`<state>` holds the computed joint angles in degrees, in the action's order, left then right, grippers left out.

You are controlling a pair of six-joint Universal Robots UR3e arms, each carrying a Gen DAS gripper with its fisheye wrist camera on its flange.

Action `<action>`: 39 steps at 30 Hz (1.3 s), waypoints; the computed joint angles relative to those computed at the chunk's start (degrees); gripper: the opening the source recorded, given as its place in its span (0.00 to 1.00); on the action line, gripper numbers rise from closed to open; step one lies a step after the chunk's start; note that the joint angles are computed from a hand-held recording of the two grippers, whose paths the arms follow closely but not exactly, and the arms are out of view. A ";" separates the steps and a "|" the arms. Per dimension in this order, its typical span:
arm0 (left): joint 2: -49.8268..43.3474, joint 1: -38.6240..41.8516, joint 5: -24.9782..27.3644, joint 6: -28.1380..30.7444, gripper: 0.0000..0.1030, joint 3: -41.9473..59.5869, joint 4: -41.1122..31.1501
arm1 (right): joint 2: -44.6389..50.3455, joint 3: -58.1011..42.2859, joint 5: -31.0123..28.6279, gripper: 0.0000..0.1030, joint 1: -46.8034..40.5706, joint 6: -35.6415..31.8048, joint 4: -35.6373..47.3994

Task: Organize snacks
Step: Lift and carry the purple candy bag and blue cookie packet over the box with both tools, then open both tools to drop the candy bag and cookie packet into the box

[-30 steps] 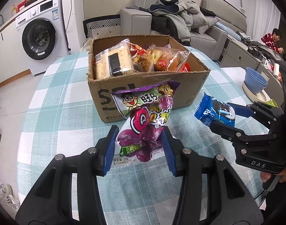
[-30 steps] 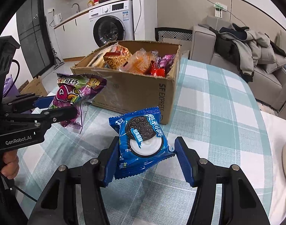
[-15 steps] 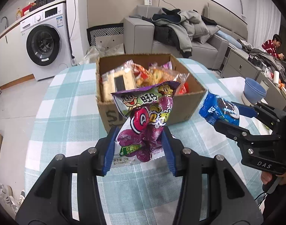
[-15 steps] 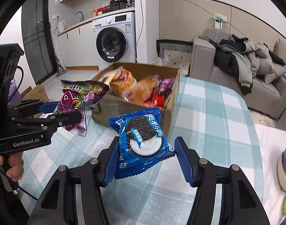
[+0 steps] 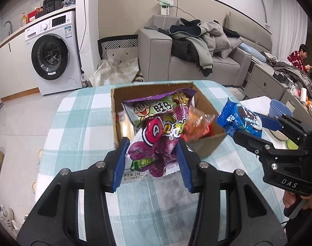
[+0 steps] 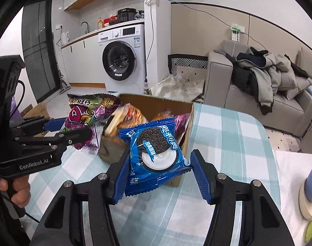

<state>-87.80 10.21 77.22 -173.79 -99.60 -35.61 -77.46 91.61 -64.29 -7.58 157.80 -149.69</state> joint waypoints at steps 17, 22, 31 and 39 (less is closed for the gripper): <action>-22.64 -0.72 4.34 -0.27 0.42 26.58 -6.84 | 25.04 -34.41 -6.75 0.57 6.33 8.75 9.73; -28.38 -1.80 6.88 -0.60 0.42 32.11 -6.60 | 28.70 -38.18 -6.78 0.57 6.21 9.67 10.47; -34.20 -3.02 8.46 -0.55 0.42 38.35 -6.97 | 31.56 -40.09 -6.35 0.57 5.57 11.23 9.37; -36.29 -2.67 7.87 -0.96 0.42 40.29 -6.87 | 33.23 -42.16 -6.94 0.58 5.52 13.23 9.51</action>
<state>-124.10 7.54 85.09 -174.74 -59.31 -42.47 -44.23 49.45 -71.23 -2.07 171.03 -140.18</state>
